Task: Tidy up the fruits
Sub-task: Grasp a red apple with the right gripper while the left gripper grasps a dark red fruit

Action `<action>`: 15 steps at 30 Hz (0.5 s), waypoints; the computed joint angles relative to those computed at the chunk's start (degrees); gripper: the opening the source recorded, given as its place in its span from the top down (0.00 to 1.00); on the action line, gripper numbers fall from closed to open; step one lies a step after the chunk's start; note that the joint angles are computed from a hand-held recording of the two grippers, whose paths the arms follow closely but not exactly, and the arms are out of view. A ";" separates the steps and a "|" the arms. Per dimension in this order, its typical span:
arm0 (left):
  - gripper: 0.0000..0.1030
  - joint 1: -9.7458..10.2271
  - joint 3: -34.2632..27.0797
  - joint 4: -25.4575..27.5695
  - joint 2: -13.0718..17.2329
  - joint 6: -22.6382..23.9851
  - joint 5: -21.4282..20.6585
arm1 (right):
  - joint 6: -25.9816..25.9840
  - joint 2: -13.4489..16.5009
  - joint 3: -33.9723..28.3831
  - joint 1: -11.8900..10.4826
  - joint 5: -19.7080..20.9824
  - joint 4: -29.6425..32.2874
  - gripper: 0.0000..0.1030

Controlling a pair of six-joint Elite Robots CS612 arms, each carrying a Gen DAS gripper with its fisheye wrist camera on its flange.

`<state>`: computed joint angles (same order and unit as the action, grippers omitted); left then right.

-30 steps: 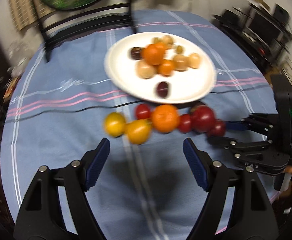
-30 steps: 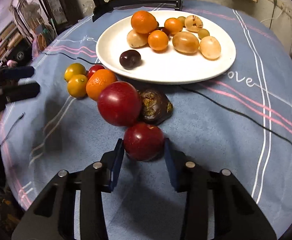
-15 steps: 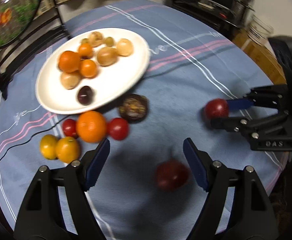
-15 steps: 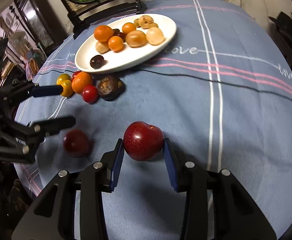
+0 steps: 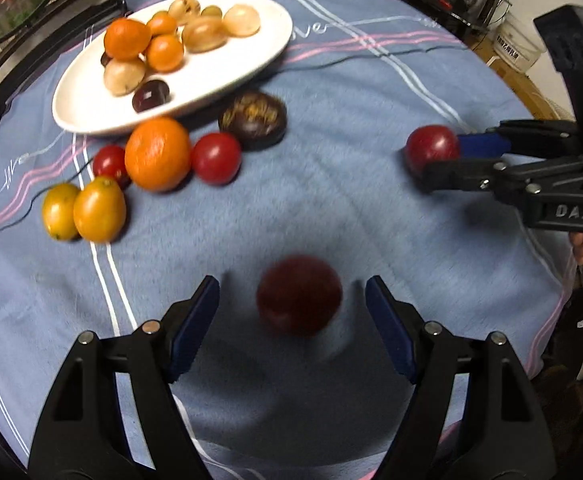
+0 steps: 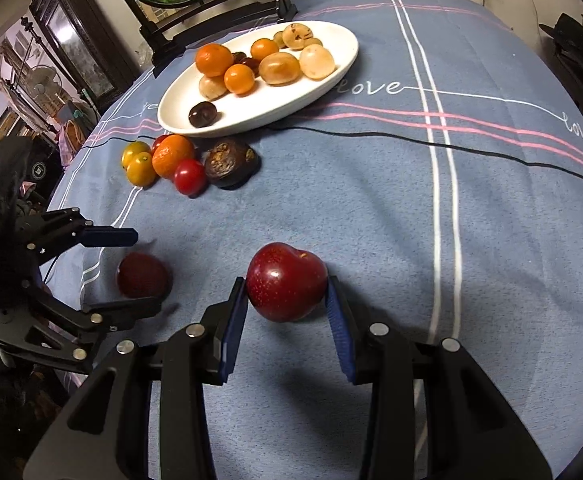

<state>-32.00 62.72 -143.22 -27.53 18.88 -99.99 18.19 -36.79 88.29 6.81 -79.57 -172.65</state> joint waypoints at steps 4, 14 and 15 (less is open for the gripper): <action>0.25 0.06 -0.20 -0.61 0.26 -1.88 -0.94 | -0.38 0.00 -0.20 0.25 -0.04 0.55 0.61; 0.60 0.31 -0.86 1.10 0.52 -1.99 -2.25 | -0.20 -0.35 -0.07 0.67 -0.48 0.76 0.61; 0.60 0.44 -0.74 1.28 0.40 -2.43 -2.59 | -0.25 -0.41 -0.05 0.72 -0.50 0.62 0.61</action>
